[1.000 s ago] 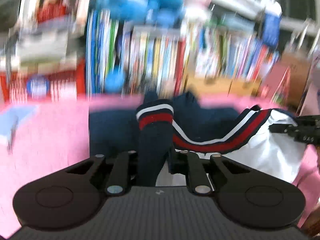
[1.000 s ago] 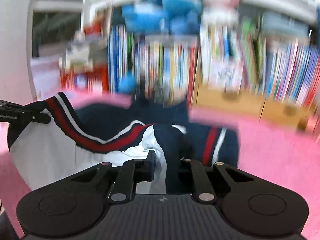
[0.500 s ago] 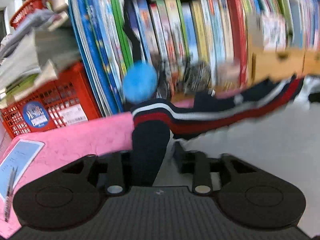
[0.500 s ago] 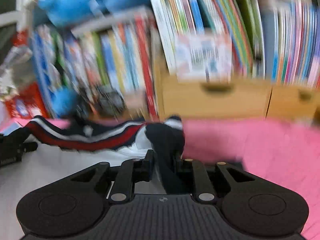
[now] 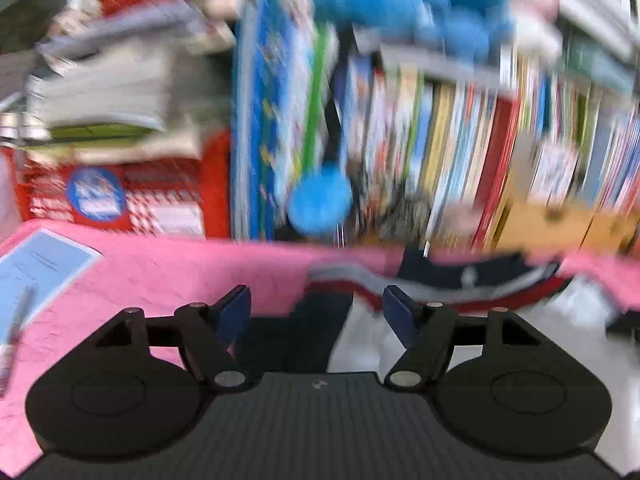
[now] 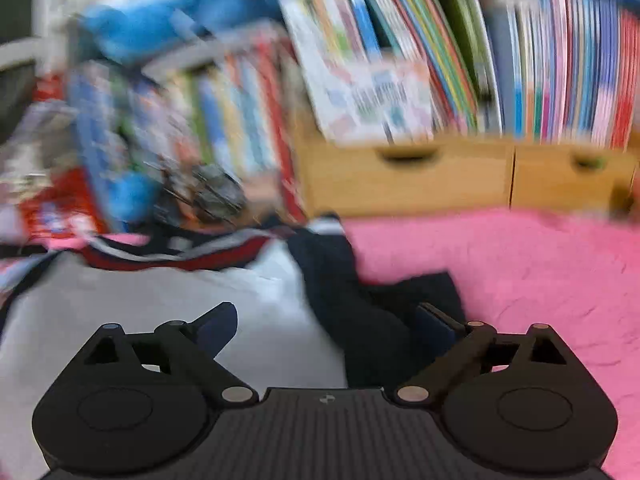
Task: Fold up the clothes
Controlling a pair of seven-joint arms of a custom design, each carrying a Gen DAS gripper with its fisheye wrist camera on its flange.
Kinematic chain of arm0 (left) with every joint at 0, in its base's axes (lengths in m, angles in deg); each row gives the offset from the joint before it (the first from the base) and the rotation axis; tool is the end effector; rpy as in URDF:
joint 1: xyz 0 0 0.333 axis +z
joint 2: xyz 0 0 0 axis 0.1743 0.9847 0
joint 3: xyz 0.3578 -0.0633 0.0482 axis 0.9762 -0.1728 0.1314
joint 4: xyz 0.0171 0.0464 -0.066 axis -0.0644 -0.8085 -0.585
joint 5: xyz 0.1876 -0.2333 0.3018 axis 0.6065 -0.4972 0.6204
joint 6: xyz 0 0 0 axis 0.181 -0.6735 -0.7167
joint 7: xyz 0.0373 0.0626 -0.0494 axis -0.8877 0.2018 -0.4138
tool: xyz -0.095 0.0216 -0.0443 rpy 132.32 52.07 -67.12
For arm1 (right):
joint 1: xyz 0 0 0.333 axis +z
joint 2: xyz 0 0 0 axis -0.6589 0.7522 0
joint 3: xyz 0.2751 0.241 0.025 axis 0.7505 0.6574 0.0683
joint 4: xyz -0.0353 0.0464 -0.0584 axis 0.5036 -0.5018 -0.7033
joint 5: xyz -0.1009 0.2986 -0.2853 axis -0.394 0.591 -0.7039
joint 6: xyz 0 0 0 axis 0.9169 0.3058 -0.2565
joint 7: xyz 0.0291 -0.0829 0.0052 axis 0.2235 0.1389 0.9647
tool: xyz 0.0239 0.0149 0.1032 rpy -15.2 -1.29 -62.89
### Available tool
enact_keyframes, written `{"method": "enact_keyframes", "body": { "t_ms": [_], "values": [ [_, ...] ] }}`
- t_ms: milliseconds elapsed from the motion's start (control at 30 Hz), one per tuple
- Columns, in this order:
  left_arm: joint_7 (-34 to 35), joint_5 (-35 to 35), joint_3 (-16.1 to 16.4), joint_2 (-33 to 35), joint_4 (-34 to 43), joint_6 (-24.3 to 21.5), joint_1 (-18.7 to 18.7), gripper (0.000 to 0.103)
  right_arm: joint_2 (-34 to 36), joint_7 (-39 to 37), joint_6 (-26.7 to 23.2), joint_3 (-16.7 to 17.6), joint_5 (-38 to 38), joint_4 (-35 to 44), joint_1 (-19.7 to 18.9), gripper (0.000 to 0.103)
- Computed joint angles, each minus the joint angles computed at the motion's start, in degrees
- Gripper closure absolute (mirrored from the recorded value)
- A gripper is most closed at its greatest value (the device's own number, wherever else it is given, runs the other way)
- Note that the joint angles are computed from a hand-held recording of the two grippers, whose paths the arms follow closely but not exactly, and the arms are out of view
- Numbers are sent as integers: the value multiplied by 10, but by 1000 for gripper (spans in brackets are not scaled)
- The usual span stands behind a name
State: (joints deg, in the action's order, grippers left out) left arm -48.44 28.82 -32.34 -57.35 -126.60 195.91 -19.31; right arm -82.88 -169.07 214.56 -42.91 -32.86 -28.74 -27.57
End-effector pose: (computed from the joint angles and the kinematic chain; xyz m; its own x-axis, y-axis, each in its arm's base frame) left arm 0.6763 -0.3893 0.5551 -0.2461 -0.9668 0.0696 -0.4683 0.0557 -0.8818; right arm 0.5728 0.2249 0.4979 -0.0409 -0.9899 -0.1356 -0.4673 0.1389 -0.8731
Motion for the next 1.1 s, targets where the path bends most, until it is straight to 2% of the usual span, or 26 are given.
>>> {"method": "enact_keyframes", "body": {
  "t_ms": [67,133,200,267,300,400,433,467,533,567,633,700,733,800,833,967,1000,1100],
  "values": [
    [-101,87,67,-36,-34,24,-48,31,-44,26,-39,12,-29,-36,12,0],
    [-207,220,115,-74,-73,25,-99,31,-68,3,-57,27,-16,-55,22,0],
    [-295,345,130,-109,-112,16,-132,30,-61,-75,-48,43,27,-52,38,0],
    [-309,406,115,-134,-152,-22,-148,27,-42,-146,-48,59,75,-37,58,1],
    [-274,388,101,-139,-168,-39,-148,27,-30,-163,-46,64,89,-26,68,2],
    [-102,211,48,-134,-200,-57,-114,29,-7,-210,-54,66,154,-8,91,5],
    [-65,171,32,-130,-204,-76,-103,29,-5,-230,-74,66,180,-7,99,6],
    [-56,169,24,-126,-204,-100,-99,29,-9,-250,-104,65,204,-10,106,7],
    [-93,228,23,-126,-207,-118,-98,23,-29,-260,-129,58,234,-36,106,7],
    [-96,237,17,-127,-206,-133,-95,23,-42,-255,-147,56,245,-51,104,7],
    [-106,252,6,-126,-203,-164,-89,21,-70,-240,-219,59,260,-82,95,8],
    [-125,262,-3,-128,-206,-161,-74,17,-98,-219,-292,64,272,-118,83,3],
    [-135,267,-8,-129,-208,-160,-66,17,-118,-194,-297,61,285,-142,73,3],
    [-142,263,-20,-132,-213,-148,-48,16,-159,-153,-267,53,317,-187,49,1],
    [-142,257,-27,-133,-215,-142,-39,16,-170,-149,-267,57,326,-198,41,1],
    [-151,265,-54,-141,-224,-145,-15,16,-182,-162,-321,96,339,-189,28,4],
    [-152,269,-61,-141,-223,-149,-9,16,-184,-149,-314,101,326,-187,25,4],
    [-154,271,-82,-140,-222,-155,9,14,-160,-88,-221,102,231,-155,8,3]
  ]
}}
